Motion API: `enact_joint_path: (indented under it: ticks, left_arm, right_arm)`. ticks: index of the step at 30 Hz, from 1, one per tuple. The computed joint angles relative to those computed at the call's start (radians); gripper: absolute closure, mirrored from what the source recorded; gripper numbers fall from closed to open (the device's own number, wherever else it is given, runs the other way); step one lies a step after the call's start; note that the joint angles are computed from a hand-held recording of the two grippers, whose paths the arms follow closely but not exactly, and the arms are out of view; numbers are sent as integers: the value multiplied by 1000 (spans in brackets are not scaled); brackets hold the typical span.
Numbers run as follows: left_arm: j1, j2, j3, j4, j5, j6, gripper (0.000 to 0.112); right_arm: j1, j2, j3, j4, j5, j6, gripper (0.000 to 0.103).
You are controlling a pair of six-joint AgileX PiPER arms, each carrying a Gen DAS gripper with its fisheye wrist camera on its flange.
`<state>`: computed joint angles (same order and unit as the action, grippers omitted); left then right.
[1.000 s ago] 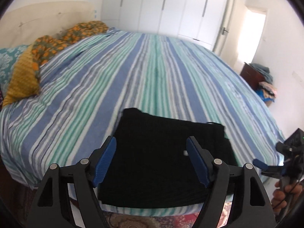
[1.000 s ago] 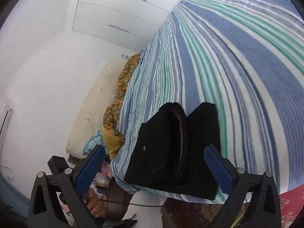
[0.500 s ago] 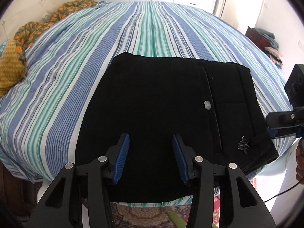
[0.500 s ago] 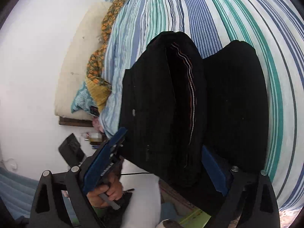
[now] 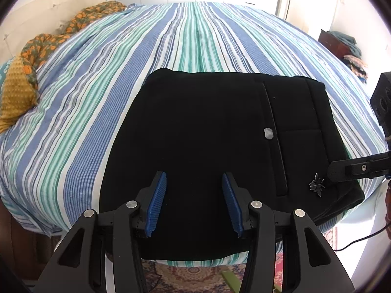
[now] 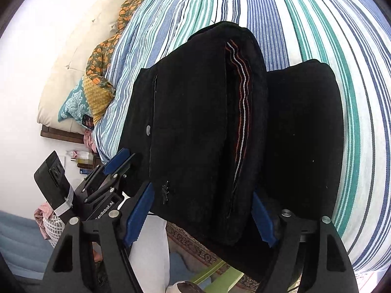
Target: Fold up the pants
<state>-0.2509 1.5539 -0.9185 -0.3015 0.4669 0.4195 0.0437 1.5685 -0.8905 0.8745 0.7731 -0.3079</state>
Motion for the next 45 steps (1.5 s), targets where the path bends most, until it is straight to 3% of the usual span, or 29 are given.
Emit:
enact_joint_path:
  ticks: [3,5,8,12,20,26,29,32,34,38,43,45]
  left_arm:
    - [3,4,-1,0,-3,4,63]
    - [3,5,-2,7,-1,-2,63]
    - [38,-4,-41,-19,64,24,63]
    - [171,-51,-110,-166,177,138,63]
    - [308,-59,-199,-230,275,177,62]
    - [255,-66,-145,-201,237,176,62]
    - [195,-44,-127,-129,205,140,62]
    - [133,-46,-113,17,159,49,62]
    - [131,-65,-107,31,149,53,62]
    - [124,-72,-124,33,149,61,62]
    - [57,-60,-113,51,148,43,62]
    - [19,-31,-105,117,163,-7,62]
  right_arm:
    - [48,-1,-45,-107,-4,94,35]
    - [88,4,-82,-215,-4,172,54]
    - [119,5,-116,-274,-1,207,66]
    - [71,-52,-100,-101,14,72,76]
    - [-117,-198,-68,122,163,-93,77]
    - [-300,-310,71,113,251,-142,78]
    - [-276,-292,136,-69,169,-67,78]
    - [-278,-256,195,-50,129,-103,68]
    - [-272,-274,152,-95,148,-37,57]
    - [-192,-326,-45,-304,153,110,57]
    - [-160,-180,-205,-174,107,-1,57]
    - [-133,-93,-205,-190,34,19,57]
